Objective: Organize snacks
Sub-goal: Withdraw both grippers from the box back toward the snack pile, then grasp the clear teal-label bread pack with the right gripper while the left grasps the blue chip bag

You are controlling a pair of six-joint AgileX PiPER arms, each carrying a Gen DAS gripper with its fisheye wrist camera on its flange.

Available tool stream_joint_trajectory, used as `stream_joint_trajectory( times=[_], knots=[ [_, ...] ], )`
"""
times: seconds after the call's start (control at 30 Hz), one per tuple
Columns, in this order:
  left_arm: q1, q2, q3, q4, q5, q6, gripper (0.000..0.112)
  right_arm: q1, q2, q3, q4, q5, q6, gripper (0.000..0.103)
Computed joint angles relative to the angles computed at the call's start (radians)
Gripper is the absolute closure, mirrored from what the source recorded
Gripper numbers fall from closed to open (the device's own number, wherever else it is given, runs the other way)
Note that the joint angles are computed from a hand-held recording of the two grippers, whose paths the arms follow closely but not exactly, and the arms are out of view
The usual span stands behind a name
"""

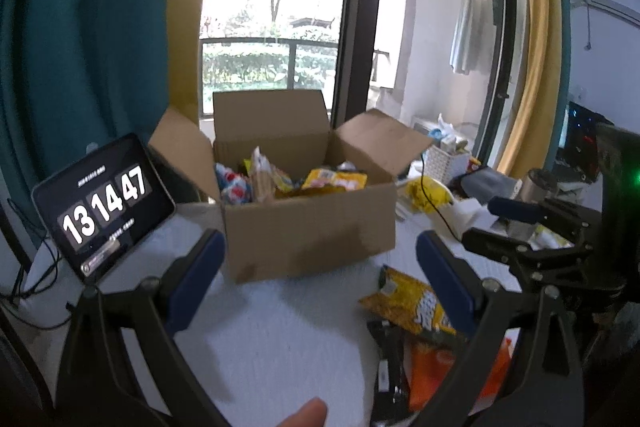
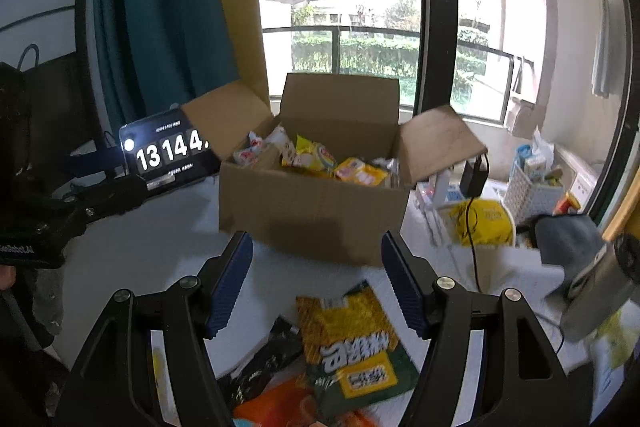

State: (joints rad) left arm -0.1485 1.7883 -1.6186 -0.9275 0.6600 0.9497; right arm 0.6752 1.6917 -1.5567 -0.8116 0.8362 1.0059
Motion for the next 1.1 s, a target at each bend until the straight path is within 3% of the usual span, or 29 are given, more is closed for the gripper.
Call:
stream_joint_trajectory(
  times=[0.27,0.4,0.7,1.1],
  knots=[
    [0.049,-0.092,0.208,-0.091,0.014,0.147,0.015,0.085,-0.049,0.153,-0.029,-0.003,0.141,0.033],
    [0.085,-0.133,0.313,-0.15,0.031,0.224,0.015,0.149,-0.027,0.181,-0.071,0.048,0.183,0.033],
    [0.162,-0.207,0.547,-0.197,0.067,0.414,0.015,0.213,-0.035,0.26,-0.066,0.02,0.265,0.033],
    [0.247,-0.162,0.686,-0.15,0.145,0.594,0.015,0.243,-0.027,0.353,-0.029,-0.072,0.285,0.024]
  ],
)
